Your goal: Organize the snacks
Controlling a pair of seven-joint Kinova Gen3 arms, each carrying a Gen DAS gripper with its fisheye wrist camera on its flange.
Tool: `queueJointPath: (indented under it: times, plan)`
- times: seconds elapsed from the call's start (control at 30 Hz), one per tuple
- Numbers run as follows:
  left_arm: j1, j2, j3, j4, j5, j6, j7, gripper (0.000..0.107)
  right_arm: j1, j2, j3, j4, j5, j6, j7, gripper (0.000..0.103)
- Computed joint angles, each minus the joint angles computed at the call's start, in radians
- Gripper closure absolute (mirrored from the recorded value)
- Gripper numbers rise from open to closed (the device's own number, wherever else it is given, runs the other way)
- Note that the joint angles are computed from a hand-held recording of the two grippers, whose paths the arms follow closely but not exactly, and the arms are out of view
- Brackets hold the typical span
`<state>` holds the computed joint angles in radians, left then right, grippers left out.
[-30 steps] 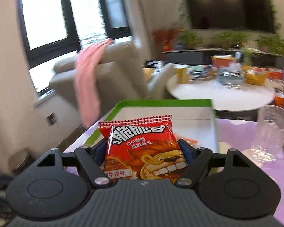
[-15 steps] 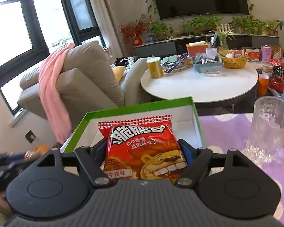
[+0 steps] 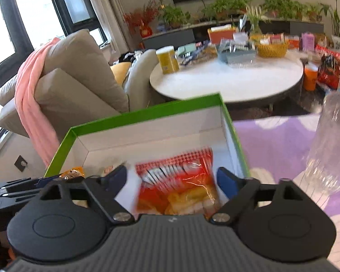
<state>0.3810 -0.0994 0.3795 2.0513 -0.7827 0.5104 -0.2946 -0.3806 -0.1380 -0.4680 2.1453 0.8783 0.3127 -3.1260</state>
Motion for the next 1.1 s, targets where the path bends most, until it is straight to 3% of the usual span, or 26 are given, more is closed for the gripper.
queueJointPath:
  times: [0.07,0.17,0.43,0.67,0.87,1.1]
  plan:
    - [0.016,-0.007,0.003,0.000,-0.018,0.032,0.023,0.064,-0.004,-0.003,0.011,0.007,-0.019,-0.020,0.018,0.037]
    - [0.002,-0.036,0.055,0.014,-0.091,0.075,0.113,0.059,-0.010,-0.015,-0.003,0.003,-0.051,0.013,0.048,0.037]
    - [0.003,-0.133,0.141,0.006,-0.016,0.200,0.053,0.052,0.099,-0.139,-0.112,0.067,-0.066,-0.023,0.027,0.037]
    - [0.007,-0.207,0.235,0.003,0.158,0.322,0.023,0.051,0.024,-0.273,-0.098,0.120,-0.216,0.017,0.209,0.037]
    - [-0.026,-0.246,0.304,0.010,0.297,0.363,0.015,0.045,-0.120,-0.378,-0.070,0.176,-0.351,0.073,0.362,0.037]
    - [-0.126,-0.214,0.433,-0.007,0.318,0.381,0.109,0.043,-0.143,-0.413,-0.109,0.202,-0.522,0.134,0.416,0.037]
